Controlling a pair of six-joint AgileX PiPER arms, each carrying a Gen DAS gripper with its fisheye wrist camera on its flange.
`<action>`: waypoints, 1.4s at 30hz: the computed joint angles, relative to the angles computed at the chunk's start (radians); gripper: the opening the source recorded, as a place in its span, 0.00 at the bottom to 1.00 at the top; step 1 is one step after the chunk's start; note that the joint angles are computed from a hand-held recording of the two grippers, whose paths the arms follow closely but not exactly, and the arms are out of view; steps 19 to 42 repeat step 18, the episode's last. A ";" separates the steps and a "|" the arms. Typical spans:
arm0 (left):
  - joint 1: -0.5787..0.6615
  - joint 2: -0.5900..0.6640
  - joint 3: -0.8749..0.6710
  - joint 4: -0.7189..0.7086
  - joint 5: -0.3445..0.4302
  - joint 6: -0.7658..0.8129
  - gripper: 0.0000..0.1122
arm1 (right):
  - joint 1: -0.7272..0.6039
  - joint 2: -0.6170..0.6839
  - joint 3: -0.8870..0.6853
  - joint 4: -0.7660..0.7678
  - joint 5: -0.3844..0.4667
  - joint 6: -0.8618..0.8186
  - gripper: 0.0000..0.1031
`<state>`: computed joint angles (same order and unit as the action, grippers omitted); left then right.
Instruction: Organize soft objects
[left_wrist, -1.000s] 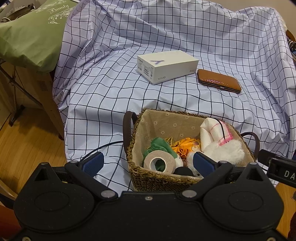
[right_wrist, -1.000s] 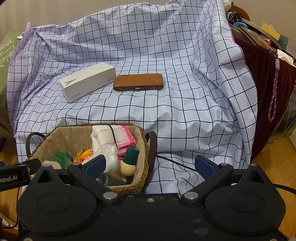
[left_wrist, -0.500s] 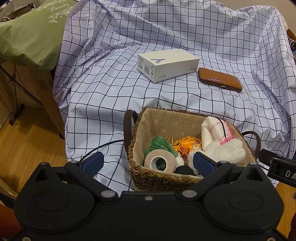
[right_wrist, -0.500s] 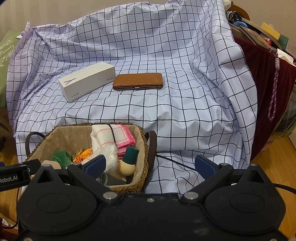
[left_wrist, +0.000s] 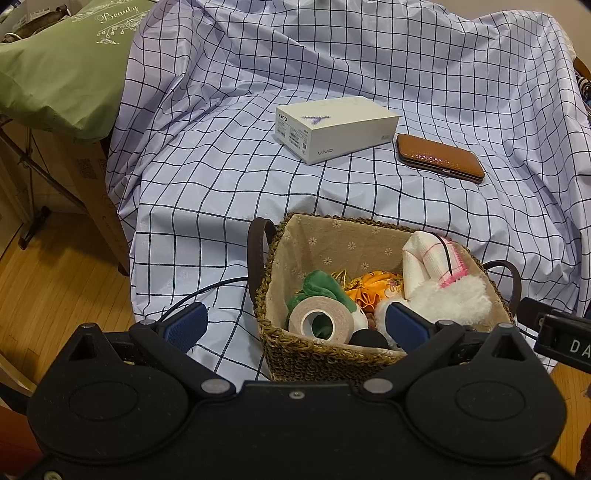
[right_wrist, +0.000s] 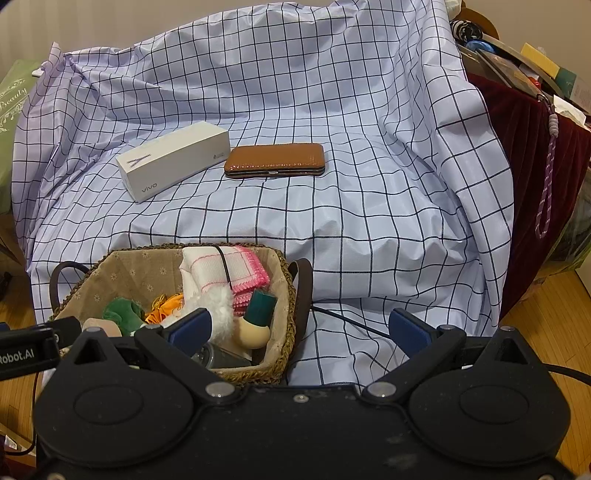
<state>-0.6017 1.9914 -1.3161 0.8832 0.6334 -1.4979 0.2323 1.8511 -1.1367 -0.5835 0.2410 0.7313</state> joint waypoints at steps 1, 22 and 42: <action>0.000 0.000 -0.001 -0.001 0.001 0.000 0.89 | 0.000 0.001 -0.002 0.001 0.000 -0.001 0.99; -0.002 0.005 -0.001 0.002 0.004 -0.004 0.89 | -0.001 0.001 0.000 0.007 0.000 -0.007 0.99; -0.002 0.005 -0.001 0.002 0.004 -0.004 0.89 | -0.001 0.001 0.000 0.007 0.000 -0.007 0.99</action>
